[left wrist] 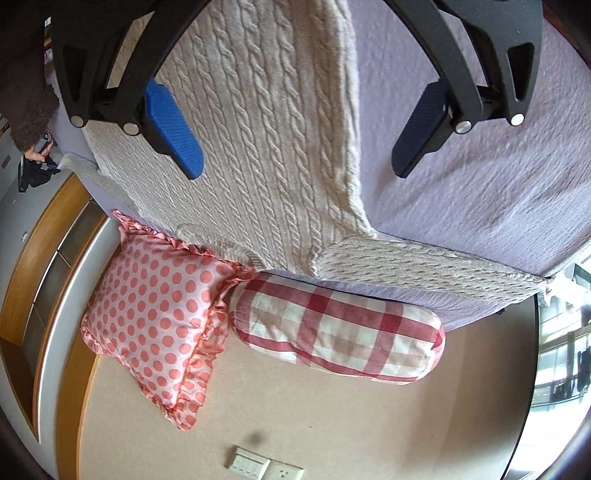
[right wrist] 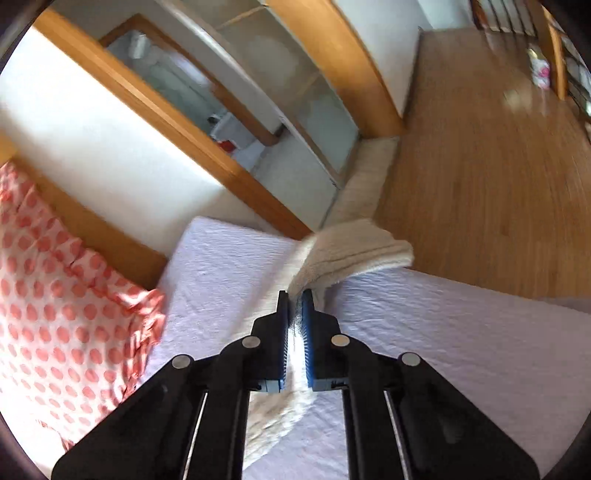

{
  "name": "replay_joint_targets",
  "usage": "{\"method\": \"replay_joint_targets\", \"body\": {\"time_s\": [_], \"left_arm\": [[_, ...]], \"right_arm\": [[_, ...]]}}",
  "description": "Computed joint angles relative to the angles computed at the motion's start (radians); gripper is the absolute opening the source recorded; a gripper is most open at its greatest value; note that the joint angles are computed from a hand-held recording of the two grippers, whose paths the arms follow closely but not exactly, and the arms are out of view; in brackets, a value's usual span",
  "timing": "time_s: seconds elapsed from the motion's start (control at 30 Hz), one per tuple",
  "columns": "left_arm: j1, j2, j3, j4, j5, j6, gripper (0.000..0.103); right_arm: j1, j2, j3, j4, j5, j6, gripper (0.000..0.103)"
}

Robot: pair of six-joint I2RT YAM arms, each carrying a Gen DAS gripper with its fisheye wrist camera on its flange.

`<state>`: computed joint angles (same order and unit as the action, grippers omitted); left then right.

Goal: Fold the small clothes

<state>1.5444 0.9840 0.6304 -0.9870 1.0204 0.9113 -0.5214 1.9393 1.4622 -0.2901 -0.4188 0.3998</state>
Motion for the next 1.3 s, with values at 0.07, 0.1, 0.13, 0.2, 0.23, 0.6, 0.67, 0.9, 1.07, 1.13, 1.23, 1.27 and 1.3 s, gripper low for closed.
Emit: {"method": "replay_joint_targets", "body": {"time_s": [0.07, 0.1, 0.13, 0.2, 0.23, 0.6, 0.67, 0.9, 1.07, 1.13, 1.23, 1.27, 1.3], "left_arm": [[0.017, 0.146, 0.084, 0.044, -0.001, -0.047, 0.101], [0.022, 0.227, 0.139, 0.051, 0.001, -0.071, 0.101], [0.029, 0.294, 0.188, 0.061, 0.002, -0.098, 0.101], [0.031, 0.379, 0.256, 0.133, -0.013, -0.202, 0.101], [0.026, 0.409, 0.281, 0.190, -0.034, -0.272, 0.101], [-0.046, 0.801, 0.644, 0.295, -0.174, -0.583, 0.101], [-0.056, 0.886, 0.736, 0.293, -0.192, -0.635, 0.101], [-0.052, 1.207, 1.143, 0.154, -0.192, -0.811, 0.079], [-0.040, 1.346, 1.351, 0.075, -0.169, -0.888, 0.059], [-0.039, 1.386, 1.414, 0.062, -0.190, -0.920, 0.044], [-0.056, 1.421, 1.485, 0.028, -0.286, -0.912, 0.007], [-0.067, 1.391, 1.461, 0.045, -0.322, -0.902, 0.007], [-0.080, 1.327, 1.393, 0.095, -0.347, -0.886, 0.006]], "right_arm": [[0.082, -0.138, -0.074, 0.025, -0.060, -0.035, 0.008], [0.139, -0.208, -0.105, 0.032, -0.083, -0.046, 0.008], [0.210, -0.274, -0.134, 0.044, -0.105, -0.051, 0.008], [0.371, -0.370, -0.163, 0.051, -0.148, -0.052, 0.008], [0.464, -0.400, -0.167, 0.050, -0.159, -0.055, 0.008], [1.074, -0.238, -0.075, -0.123, -0.108, -0.114, 0.039], [1.049, -0.328, -0.168, -0.053, -0.058, -0.114, 0.065], [0.899, -0.493, -0.333, -0.039, -0.018, -0.194, 0.071], [0.836, -0.532, -0.405, -0.004, -0.043, -0.201, 0.075], [0.825, -0.535, -0.422, 0.008, -0.058, -0.201, 0.075], [0.804, -0.540, -0.438, 0.018, -0.083, -0.201, 0.075], [0.797, -0.544, -0.441, 0.020, -0.089, -0.203, 0.075], [0.787, -0.553, -0.447, 0.025, -0.093, -0.205, 0.075]]}}
